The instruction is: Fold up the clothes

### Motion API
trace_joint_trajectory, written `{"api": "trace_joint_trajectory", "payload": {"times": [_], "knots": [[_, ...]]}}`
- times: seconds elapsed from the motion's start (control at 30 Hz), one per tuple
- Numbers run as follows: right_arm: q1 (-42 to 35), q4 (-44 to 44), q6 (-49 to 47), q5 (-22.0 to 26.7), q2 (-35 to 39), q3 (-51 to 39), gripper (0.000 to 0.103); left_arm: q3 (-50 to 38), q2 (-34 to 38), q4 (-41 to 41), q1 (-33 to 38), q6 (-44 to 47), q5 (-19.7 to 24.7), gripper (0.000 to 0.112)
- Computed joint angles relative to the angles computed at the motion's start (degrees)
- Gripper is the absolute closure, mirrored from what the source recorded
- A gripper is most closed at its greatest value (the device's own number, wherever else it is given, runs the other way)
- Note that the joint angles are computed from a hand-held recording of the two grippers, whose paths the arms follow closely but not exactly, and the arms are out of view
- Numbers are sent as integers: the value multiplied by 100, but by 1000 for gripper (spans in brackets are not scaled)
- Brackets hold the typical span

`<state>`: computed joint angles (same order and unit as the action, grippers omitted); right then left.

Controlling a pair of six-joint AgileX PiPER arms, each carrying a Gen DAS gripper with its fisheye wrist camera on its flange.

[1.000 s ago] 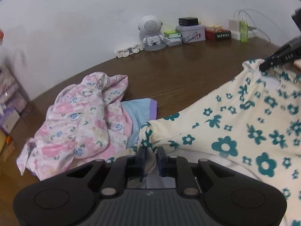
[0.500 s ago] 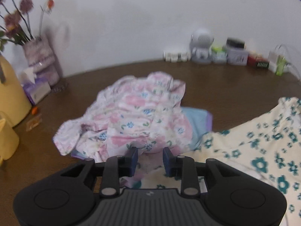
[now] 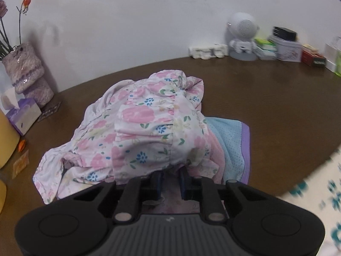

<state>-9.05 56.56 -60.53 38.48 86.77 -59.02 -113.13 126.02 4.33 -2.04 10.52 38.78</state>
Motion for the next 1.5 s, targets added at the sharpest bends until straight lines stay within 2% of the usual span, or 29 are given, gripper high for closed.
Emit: {"api": "trace_joint_trajectory", "payload": {"times": [0.1, 0.17, 0.2, 0.27, 0.33, 0.43, 0.5, 0.53, 0.6, 0.7, 0.77, 0.8, 1.0, 1.1, 1.17, 1.23, 1.3, 1.37, 1.5], "knots": [[55, 82, 5, -57, 3, 49, 40, -638, 277, -142, 46, -111, 426, 96], [72, 146, -2, -71, 18, 57, 40, -391, 9, -662, 191, 200, 416, 91], [49, 177, -30, -46, -6, 85, 39, 34, -308, -1016, 291, 550, 266, 87], [-1, 234, -82, 8, -57, 142, 38, 826, -913, -1776, 499, 1348, 42, 61], [-51, 289, -132, 63, -107, 197, 36, 1781, -1583, -2494, 688, 2370, -165, 50], [-79, 327, -174, 143, -160, 252, 35, 2804, -2292, -3029, 872, 3459, -125, 49], [-51, 353, -210, 172, -191, 293, 34, 3113, -2444, -3125, 937, 3830, -18, 50], [-20, 382, -233, 164, -210, 318, 34, 3209, -2467, -3146, 951, 3950, -4, 54], [49, 454, -282, 144, -256, 383, 33, 3212, -2367, -3022, 926, 3802, -24, 56], [151, 428, -224, 63, -359, 505, 33, 2972, -2073, -2787, 864, 3367, 41, 79], [188, 329, -115, -17, -479, 651, 33, 2886, -1979, -2566, 816, 3044, 9, 103], [176, 284, -59, -36, -528, 720, 33, 2861, -1958, -2399, 777, 2831, -34, 106], [139, 257, 44, -154, -668, 1037, 33, 2684, -1819, -1459, 628, 1778, -305, 108], [223, 310, 9, -250, -688, 1093, 33, 2732, -1905, -1525, 725, 1592, -330, 90], [135, 431, -169, -137, -752, 1122, 33, 3231, -2363, -1744, 838, 1779, -590, 73], [26, 486, -302, -45, -865, 1178, 33, 3858, -2977, -2209, 1041, 2310, -763, 60], [-60, 488, -364, 100, -929, 1173, 33, 4450, -3571, -2425, 1278, 2621, -699, 57], [-75, 471, -421, 257, -960, 1143, 33, 4876, -4009, -2393, 1492, 2678, -427, 55], [155, 466, -525, 164, -939, 1165, 32, 5496, -4581, -2495, 1870, 2850, 13, 55]]}}
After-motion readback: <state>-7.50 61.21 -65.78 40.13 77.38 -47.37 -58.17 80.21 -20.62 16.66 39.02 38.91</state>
